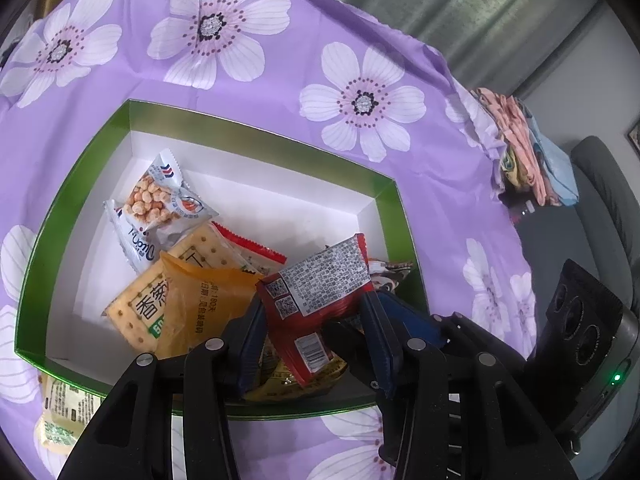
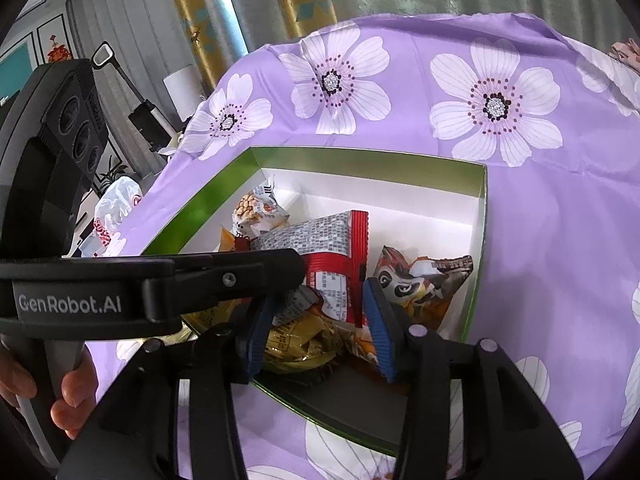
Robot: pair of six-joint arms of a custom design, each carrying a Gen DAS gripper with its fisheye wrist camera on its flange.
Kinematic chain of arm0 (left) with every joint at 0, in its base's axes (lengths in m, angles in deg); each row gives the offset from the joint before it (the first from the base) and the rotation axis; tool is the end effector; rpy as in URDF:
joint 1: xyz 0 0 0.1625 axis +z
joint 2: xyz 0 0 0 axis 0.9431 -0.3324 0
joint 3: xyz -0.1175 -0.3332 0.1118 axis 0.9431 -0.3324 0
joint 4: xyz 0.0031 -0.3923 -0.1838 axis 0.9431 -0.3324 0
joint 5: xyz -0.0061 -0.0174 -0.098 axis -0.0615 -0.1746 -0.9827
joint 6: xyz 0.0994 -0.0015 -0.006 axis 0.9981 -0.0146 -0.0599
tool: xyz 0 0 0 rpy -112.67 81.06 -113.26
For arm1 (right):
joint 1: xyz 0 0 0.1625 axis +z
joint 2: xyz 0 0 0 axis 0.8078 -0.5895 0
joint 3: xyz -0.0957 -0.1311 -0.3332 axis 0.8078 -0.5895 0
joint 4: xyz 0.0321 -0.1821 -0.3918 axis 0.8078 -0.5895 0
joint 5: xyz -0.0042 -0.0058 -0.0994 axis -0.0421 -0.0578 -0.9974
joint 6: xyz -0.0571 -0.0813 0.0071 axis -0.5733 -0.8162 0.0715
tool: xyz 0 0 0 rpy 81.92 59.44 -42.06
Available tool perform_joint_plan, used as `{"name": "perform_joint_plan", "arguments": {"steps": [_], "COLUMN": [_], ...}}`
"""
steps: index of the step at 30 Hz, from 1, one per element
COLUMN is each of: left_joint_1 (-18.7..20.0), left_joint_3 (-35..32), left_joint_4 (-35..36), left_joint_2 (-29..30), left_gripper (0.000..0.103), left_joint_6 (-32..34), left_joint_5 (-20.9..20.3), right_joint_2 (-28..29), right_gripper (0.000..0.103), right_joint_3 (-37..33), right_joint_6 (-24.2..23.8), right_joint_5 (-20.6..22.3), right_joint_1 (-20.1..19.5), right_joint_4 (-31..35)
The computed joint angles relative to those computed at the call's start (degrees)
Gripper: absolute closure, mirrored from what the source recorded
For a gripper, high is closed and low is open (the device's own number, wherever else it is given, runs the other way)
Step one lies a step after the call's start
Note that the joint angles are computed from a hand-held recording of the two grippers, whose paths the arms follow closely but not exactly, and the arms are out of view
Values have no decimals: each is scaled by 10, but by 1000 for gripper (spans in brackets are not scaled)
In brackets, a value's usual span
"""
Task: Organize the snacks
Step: 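Lower the red-and-white bag into the box and open the left gripper, then withdraw the left gripper and move it over the cream corn-snack bag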
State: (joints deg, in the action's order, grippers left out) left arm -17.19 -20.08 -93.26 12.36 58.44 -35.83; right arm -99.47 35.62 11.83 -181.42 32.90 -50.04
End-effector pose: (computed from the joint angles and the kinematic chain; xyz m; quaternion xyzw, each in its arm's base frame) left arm -0.3728 -0.8219 0.0248 -0.0006 0.9377 -0.3127 0.1513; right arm 0.0813 -0.8508 0.2787 0.3631 -0.8996 0.2093 0.1228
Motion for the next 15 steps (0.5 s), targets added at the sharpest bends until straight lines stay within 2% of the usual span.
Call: {"name": "perform_joint_plan", "arguments": {"steps": [7,9,11,13,15], "left_joint_1": [-3,-5,-7,-11,-14], "left_joint_3": [1,8,13,29,43], "left_joint_4": [5,3,5,-2,-9], "left_joint_2": [-1,-6,-9,-18,-27], "left_gripper": [57,54,43,38,27], "left_joint_6": [-8,-8,-10,-11,-12], "left_joint_5": [18,24,34,47,56], "right_joint_2": [-2,-6,-12,-20,-28], "right_gripper": [54,53,51,45,41], "right_joint_3": [0,7,14,26,36], "right_joint_6": [2,2,2,2,3], "right_joint_5": [-6,-6,-5,-4,-1], "right_joint_1": [2,2,2,2,1], "right_joint_4": [-5,-11,-19,-33,-42]}}
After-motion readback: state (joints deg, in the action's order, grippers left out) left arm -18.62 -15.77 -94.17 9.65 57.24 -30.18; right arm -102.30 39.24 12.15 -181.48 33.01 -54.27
